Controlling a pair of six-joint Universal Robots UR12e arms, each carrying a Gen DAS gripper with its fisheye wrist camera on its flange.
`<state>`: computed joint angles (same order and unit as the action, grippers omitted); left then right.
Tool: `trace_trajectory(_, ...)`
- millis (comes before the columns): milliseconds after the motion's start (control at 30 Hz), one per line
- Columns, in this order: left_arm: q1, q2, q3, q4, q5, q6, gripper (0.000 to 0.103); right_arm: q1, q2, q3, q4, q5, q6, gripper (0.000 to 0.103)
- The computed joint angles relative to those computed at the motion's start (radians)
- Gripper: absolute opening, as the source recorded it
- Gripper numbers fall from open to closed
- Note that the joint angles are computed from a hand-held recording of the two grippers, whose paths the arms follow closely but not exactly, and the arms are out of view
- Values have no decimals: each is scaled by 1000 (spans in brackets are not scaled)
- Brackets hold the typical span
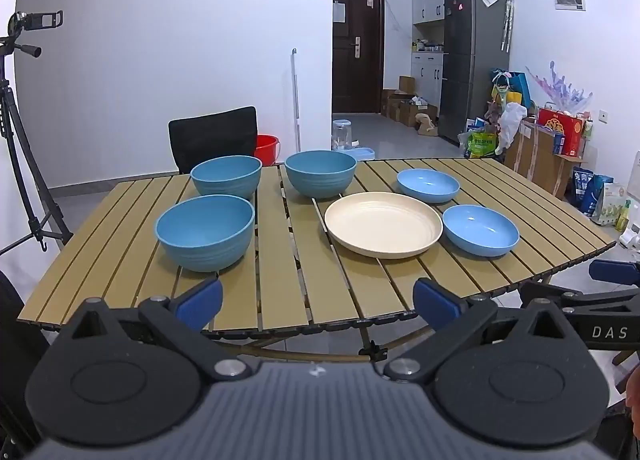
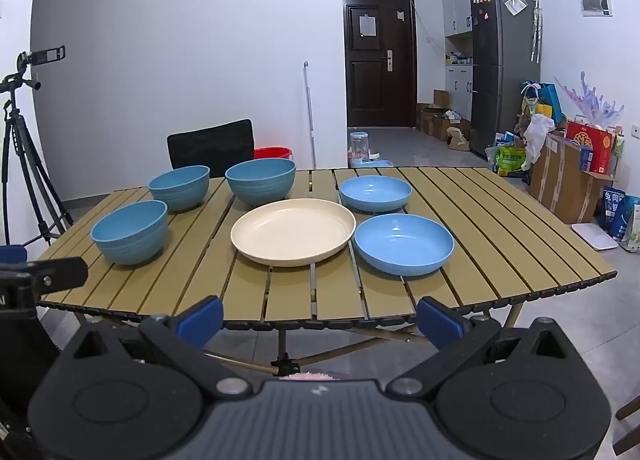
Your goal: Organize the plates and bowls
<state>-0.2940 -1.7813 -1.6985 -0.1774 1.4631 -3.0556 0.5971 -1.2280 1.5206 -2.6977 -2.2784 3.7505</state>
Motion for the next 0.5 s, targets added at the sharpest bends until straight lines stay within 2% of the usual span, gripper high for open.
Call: trace_trajectory(500, -2, -3, 1, -4, -3, -7, 103, 2, 5, -9, 8, -5, 3, 103)
